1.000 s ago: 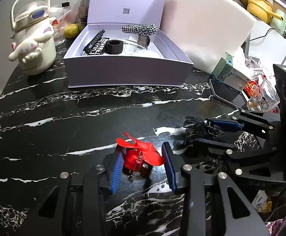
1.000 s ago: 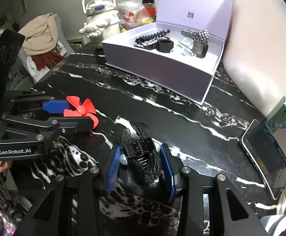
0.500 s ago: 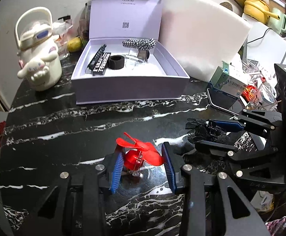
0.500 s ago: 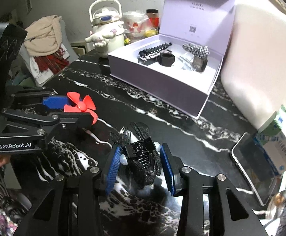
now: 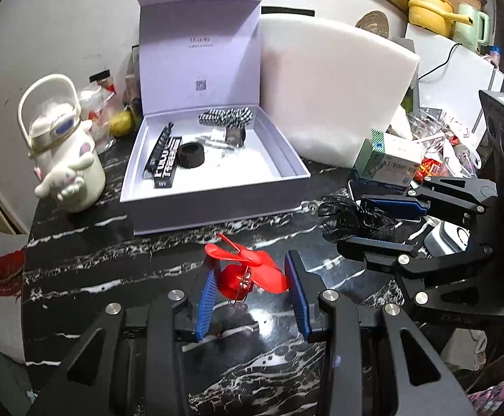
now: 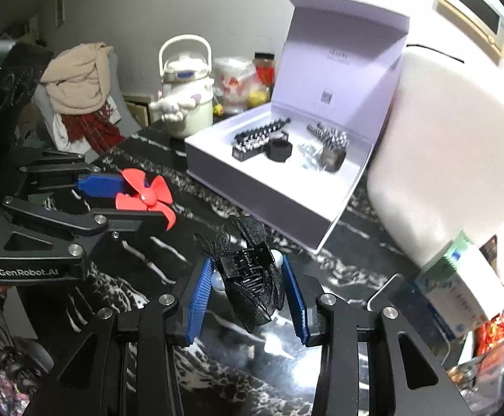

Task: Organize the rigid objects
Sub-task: 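Carry the red fan and black item with both tools over the lavender box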

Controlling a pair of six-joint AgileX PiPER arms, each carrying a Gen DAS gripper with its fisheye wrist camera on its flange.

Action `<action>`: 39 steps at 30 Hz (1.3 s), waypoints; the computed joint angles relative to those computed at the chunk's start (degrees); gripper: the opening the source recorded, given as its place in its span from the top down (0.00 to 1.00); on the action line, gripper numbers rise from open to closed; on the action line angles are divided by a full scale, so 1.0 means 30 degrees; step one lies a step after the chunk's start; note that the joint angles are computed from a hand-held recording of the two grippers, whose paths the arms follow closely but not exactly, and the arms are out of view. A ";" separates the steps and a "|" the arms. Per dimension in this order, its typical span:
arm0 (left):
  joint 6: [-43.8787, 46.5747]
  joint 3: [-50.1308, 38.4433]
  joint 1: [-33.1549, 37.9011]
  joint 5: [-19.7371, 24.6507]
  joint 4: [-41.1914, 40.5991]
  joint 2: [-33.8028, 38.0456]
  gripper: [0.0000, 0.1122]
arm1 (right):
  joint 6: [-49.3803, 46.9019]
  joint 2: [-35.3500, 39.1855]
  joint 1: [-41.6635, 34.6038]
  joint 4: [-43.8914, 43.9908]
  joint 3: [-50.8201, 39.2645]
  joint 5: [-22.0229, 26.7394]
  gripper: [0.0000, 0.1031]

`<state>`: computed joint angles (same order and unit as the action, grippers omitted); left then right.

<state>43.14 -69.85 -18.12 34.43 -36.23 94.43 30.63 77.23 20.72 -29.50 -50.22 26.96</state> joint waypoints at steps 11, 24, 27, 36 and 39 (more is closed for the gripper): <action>-0.1110 -0.1908 -0.0252 0.0135 0.0638 0.0314 0.67 | -0.1244 -0.0425 -0.0394 0.0217 -0.1193 0.0557 0.61; -0.2863 -0.5220 -0.0162 0.0810 0.2142 0.1522 0.67 | -0.4549 0.0365 -0.1629 0.2424 -0.3782 0.0438 0.61; -0.3127 -0.6097 -0.0088 0.1020 0.2420 0.1975 0.67 | -0.5817 0.0912 -0.2046 0.3576 -0.4502 0.0261 0.61; -0.3503 -0.8847 0.0111 0.1737 0.2793 0.3750 0.67 | -0.8563 0.2840 -0.3087 0.6016 -0.6735 -0.0153 0.61; -0.3867 -1.0197 0.0132 0.2119 0.3172 0.4588 0.67 | -0.9437 0.3457 -0.3442 0.6683 -0.7579 -0.0083 0.61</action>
<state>31.54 -100.44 -17.72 40.79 -26.72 108.19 2.32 87.60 10.39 -9.45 -72.95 26.71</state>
